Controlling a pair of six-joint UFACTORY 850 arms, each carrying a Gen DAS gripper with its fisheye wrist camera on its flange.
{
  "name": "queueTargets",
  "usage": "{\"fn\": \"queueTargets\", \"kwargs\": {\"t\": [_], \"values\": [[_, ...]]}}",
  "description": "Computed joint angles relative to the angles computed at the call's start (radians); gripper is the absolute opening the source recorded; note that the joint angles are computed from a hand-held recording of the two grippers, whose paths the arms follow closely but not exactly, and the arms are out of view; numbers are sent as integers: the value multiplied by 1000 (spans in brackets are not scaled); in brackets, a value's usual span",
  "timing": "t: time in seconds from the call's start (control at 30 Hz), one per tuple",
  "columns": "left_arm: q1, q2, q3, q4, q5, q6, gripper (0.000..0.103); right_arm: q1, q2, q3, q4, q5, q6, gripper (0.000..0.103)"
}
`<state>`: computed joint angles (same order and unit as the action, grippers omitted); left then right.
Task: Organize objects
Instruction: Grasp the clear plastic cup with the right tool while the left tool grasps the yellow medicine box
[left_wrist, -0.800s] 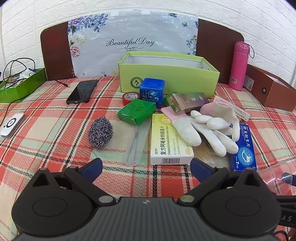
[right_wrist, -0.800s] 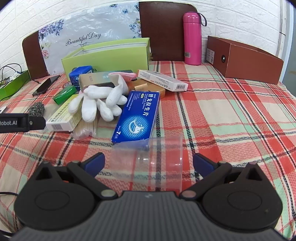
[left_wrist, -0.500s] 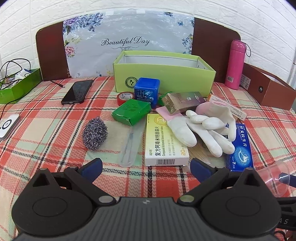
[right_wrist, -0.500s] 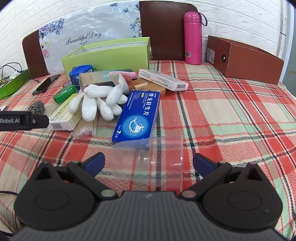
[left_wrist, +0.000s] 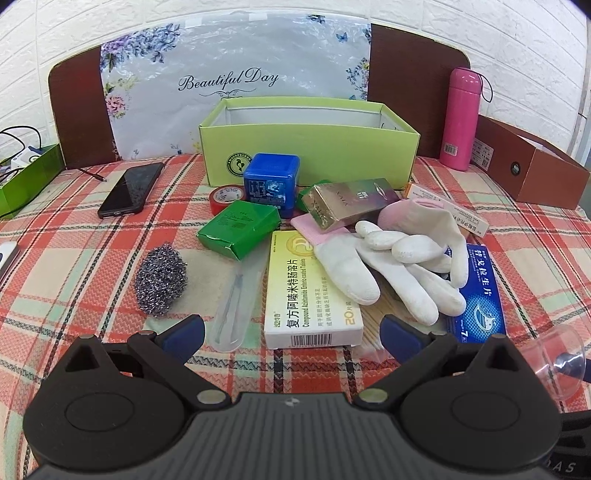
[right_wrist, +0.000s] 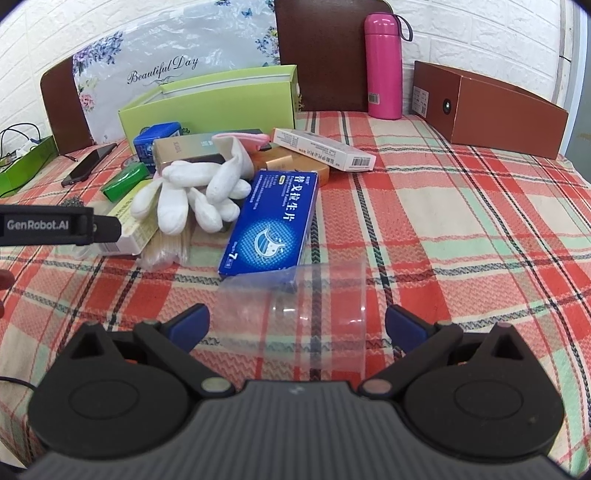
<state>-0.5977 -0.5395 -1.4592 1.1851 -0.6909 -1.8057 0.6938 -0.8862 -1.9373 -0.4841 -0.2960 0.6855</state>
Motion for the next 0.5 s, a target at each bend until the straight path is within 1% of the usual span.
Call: {"fn": "queueTargets", "kwargs": {"t": [0.23,0.33,0.4,0.5], "values": [[27,-59,-66,-50,9,68,103,-4,-25,-34,88,-16,-78,103],[45,-87,-98,-88,10,109,103,-8,-29,-36,130,-1,-116,103],[58,-94,-104,-105,19,116,103,-10,-31,-37,144,9,-128,103],[72,-95,-98,-119,37,112,103,-10,-44,-57,154,-3,-140,103]]}}
